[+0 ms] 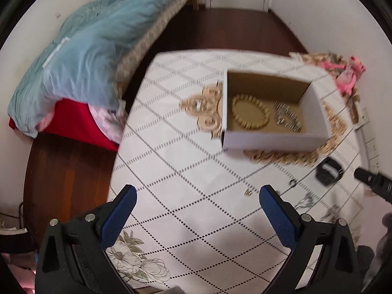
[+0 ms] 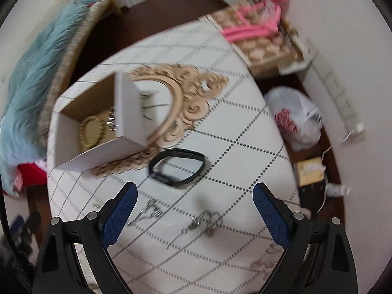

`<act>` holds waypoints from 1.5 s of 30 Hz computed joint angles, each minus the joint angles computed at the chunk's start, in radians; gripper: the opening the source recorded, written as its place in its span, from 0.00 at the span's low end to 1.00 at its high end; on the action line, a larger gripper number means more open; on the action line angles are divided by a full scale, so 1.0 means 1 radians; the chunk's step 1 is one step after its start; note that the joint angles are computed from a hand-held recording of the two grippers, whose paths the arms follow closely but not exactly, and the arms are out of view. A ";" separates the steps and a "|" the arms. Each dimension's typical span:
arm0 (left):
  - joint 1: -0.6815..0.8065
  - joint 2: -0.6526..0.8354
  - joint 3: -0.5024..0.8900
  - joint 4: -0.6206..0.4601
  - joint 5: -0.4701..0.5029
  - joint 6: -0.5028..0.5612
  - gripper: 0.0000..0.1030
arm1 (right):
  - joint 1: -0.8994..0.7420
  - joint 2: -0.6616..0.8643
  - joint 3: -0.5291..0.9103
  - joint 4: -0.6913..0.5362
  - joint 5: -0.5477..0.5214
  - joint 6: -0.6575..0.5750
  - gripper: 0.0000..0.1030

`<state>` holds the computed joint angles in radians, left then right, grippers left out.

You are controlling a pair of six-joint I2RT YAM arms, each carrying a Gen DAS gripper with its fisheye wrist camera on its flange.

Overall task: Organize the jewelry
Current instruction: 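Grasp the black watch band with the right tool, then grasp the silver chain earring with the left tool while the right tool holds the watch band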

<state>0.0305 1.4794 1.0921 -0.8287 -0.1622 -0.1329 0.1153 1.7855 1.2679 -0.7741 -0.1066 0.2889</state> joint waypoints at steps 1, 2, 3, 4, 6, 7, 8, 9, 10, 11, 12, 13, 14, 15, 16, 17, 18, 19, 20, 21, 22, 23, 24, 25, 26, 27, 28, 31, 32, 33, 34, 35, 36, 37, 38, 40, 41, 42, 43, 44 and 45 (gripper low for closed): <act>0.001 0.019 -0.012 0.011 -0.004 0.000 0.99 | -0.004 0.028 0.010 0.008 0.000 0.004 0.86; 0.005 0.031 -0.023 0.022 -0.003 0.002 0.99 | -0.009 0.061 0.021 0.017 -0.001 0.009 0.83; 0.007 0.042 -0.030 0.030 -0.003 0.005 0.99 | -0.012 0.089 0.034 0.019 -0.003 0.013 0.78; 0.011 0.056 -0.037 0.037 -0.005 0.007 0.99 | -0.015 0.119 0.048 0.022 -0.009 0.017 0.75; 0.016 0.081 -0.046 0.050 -0.003 0.011 0.99 | -0.015 0.167 0.071 0.030 -0.026 0.022 0.70; 0.016 0.090 -0.054 0.061 -0.001 0.014 0.99 | -0.012 0.185 0.084 0.031 -0.025 0.023 0.64; 0.014 0.096 -0.061 0.068 -0.001 0.014 0.99 | -0.006 0.200 0.095 0.032 -0.024 0.020 0.61; 0.010 0.099 -0.068 0.075 0.000 0.014 0.99 | 0.001 0.216 0.105 0.032 -0.022 0.017 0.55; 0.007 0.102 -0.071 0.080 0.004 0.015 0.99 | 0.003 0.225 0.109 0.032 -0.022 0.014 0.47; 0.000 0.102 -0.080 0.088 0.008 0.017 0.99 | 0.009 0.238 0.117 0.032 -0.025 0.008 0.42; -0.006 0.104 -0.080 0.090 0.007 0.017 0.99 | 0.015 0.251 0.124 0.030 -0.022 0.001 0.28; -0.013 0.106 -0.081 0.093 0.009 0.018 0.99 | 0.015 0.262 0.135 0.026 -0.020 -0.008 0.18; -0.022 0.105 -0.083 0.097 0.014 0.020 0.99 | 0.022 0.259 0.128 0.039 -0.003 -0.014 0.13; -0.035 0.102 -0.083 0.098 0.016 0.020 0.99 | 0.023 0.253 0.119 0.051 -0.006 -0.021 0.11; -0.049 0.099 -0.085 0.099 0.018 0.018 0.99 | 0.021 0.244 0.109 0.056 -0.010 -0.024 0.11; -0.065 0.096 -0.086 0.101 0.023 0.016 0.99 | 0.019 0.228 0.092 0.070 -0.010 -0.026 0.10; -0.078 0.095 -0.086 0.106 0.030 0.016 0.99 | 0.018 0.207 0.072 0.083 -0.004 -0.031 0.10; -0.096 0.094 -0.088 0.109 0.037 0.014 0.99 | 0.016 0.190 0.059 0.087 -0.004 -0.033 0.10; -0.118 0.094 -0.086 0.108 0.040 0.009 0.99 | 0.007 0.165 0.039 0.093 -0.013 -0.033 0.10; -0.143 0.095 -0.086 0.109 0.046 0.003 0.99 | -0.005 0.141 0.017 0.098 -0.022 -0.035 0.10; -0.168 0.096 -0.087 0.114 0.059 -0.002 0.99 | -0.012 0.123 0.000 0.101 -0.023 -0.037 0.10; -0.194 0.098 -0.088 0.121 0.072 -0.009 0.99 | -0.024 0.092 -0.029 0.107 -0.021 -0.040 0.10; -0.214 0.105 -0.086 0.126 0.078 -0.016 0.99 | -0.038 0.063 -0.057 0.113 -0.022 -0.043 0.10; -0.236 0.112 -0.083 0.132 0.086 -0.023 0.99 | -0.054 0.042 -0.080 0.116 -0.025 -0.047 0.10; -0.267 0.125 -0.080 0.144 0.100 -0.029 0.99 | -0.068 0.024 -0.097 0.117 -0.025 -0.050 0.10; -0.284 0.135 -0.080 0.153 0.107 -0.031 0.99 | -0.087 0.007 -0.116 0.122 -0.026 -0.055 0.10; -0.310 0.150 -0.073 0.159 0.112 -0.036 0.99 | -0.107 -0.010 -0.135 0.124 -0.028 -0.058 0.10; -0.361 0.195 -0.053 0.176 0.130 -0.040 0.99 | -0.157 -0.039 -0.174 0.128 -0.033 -0.065 0.10; -0.377 0.211 -0.047 0.183 0.129 -0.043 0.99 | -0.171 -0.043 -0.182 0.128 -0.033 -0.070 0.10; -0.384 0.224 -0.041 0.186 0.133 -0.043 0.98 | -0.185 -0.045 -0.189 0.128 -0.035 -0.077 0.10; -0.394 0.236 -0.034 0.190 0.135 -0.046 0.98 | -0.195 -0.044 -0.192 0.131 -0.035 -0.084 0.10; -0.406 0.251 -0.027 0.194 0.133 -0.049 0.98 | -0.204 -0.045 -0.196 0.132 -0.034 -0.089 0.10; -0.416 0.262 -0.014 0.189 0.131 -0.053 0.98 | -0.210 -0.046 -0.199 0.133 -0.034 -0.093 0.10; -0.420 0.272 -0.007 0.190 0.132 -0.052 0.97 | -0.215 -0.046 -0.201 0.135 -0.035 -0.095 0.10; -0.427 0.282 -0.002 0.193 0.129 -0.052 0.93 | -0.218 -0.048 -0.203 0.137 -0.034 -0.097 0.10; -0.433 0.300 0.017 0.181 0.132 -0.052 0.81 | -0.224 -0.051 -0.204 0.139 -0.032 -0.100 0.10; -0.436 0.310 0.022 0.181 0.137 -0.054 0.79 | -0.227 -0.051 -0.204 0.140 -0.034 -0.100 0.10; -0.439 0.316 0.023 0.183 0.138 -0.056 0.73 | -0.230 -0.051 -0.204 0.141 -0.035 -0.100 0.10; -0.442 0.320 0.023 0.187 0.139 -0.054 0.63 | -0.232 -0.051 -0.204 0.142 -0.035 -0.100 0.10; -0.443 0.328 0.026 0.186 0.143 -0.051 0.55 | -0.234 -0.049 -0.204 0.142 -0.035 -0.101 0.10; -0.449 0.328 0.026 0.188 0.136 -0.053 0.48 | -0.237 -0.049 -0.204 0.142 -0.036 -0.102 0.10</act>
